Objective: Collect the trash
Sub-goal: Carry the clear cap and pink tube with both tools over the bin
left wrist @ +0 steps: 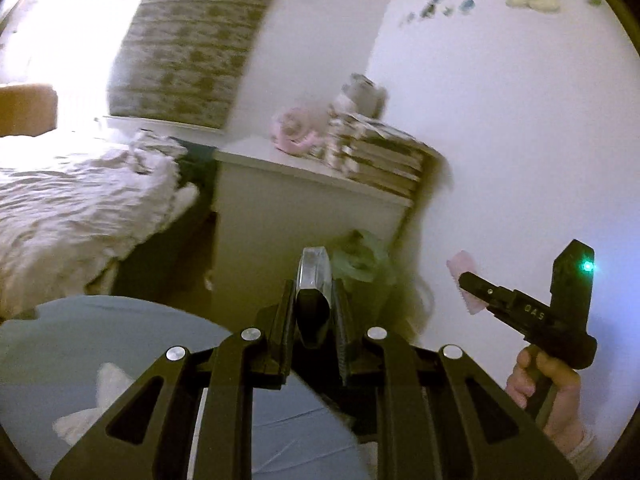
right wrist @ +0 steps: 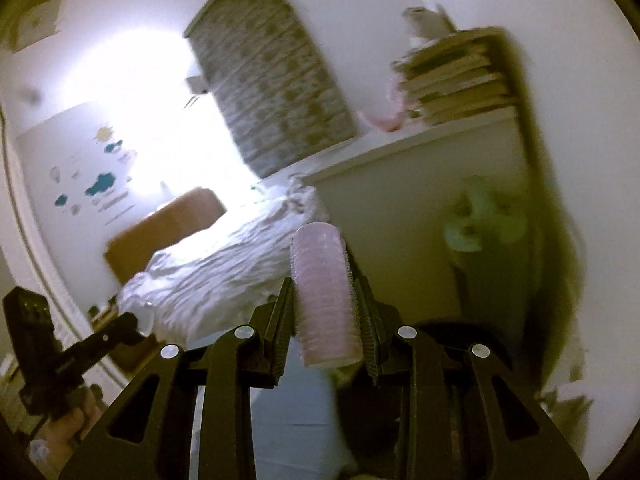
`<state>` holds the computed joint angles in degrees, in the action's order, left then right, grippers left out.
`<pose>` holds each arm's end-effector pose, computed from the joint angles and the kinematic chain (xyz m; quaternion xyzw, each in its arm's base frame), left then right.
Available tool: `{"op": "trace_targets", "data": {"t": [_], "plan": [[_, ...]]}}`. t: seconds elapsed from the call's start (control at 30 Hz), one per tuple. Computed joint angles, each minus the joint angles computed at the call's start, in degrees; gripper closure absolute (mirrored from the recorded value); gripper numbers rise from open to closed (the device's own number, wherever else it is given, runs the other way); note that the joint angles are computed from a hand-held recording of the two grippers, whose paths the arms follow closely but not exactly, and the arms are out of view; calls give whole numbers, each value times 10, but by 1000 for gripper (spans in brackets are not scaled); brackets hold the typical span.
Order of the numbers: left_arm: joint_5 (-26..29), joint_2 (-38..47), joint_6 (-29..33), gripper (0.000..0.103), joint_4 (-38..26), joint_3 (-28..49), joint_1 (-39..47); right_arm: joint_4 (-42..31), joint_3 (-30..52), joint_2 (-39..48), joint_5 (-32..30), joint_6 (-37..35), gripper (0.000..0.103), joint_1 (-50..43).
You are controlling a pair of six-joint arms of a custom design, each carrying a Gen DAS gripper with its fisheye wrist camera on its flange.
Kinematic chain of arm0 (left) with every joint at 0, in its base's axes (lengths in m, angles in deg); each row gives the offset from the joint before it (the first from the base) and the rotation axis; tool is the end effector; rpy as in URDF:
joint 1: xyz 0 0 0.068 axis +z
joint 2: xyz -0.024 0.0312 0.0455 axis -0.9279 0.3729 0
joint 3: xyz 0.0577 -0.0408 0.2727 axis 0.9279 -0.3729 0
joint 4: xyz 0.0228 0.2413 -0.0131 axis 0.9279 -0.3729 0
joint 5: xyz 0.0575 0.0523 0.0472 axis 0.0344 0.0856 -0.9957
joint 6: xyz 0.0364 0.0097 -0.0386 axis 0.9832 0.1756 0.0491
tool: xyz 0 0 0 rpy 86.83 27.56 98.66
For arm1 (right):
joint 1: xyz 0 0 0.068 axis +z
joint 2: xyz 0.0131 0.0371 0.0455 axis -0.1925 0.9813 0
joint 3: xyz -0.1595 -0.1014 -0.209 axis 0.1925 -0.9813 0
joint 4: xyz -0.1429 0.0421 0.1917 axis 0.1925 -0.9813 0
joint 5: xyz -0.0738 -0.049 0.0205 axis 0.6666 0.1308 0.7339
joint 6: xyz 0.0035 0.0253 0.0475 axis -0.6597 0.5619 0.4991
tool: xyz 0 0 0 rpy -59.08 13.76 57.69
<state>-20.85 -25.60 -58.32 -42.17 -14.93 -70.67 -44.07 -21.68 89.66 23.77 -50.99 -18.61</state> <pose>0.2090 -0.0307 0.3373 0.1829 0.8018 -0.2824 0.4939 0.1392 -0.0067 0.3080 0.1159 0.7964 0.2092 0.5555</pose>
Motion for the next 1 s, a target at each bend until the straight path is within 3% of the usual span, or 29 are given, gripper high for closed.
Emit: {"op": "trace_targets", "data": {"t": [0.07,0.37,0.7,0.87,0.93,1.0], "plan": [[-30,18,-15,85,22,-2,-50,10,-15,10,-59,-17,72,-75],[-116,135,-50,85,112,-1,-194,83,-89,74,-148,-46,72,-198],[-152,253,-56,85,156,22,-251,178,-126,172,-138,-36,72,-194],[-164,286,-55,82,143,42,-261,212,-125,222,-136,-31,72,-189],[-168,298,-58,81,139,53,-266,221,-119,240,-135,-27,70,-186],[-176,301,-59,67,137,58,-268,225,-119,245,-134,-23,56,-185]]}}
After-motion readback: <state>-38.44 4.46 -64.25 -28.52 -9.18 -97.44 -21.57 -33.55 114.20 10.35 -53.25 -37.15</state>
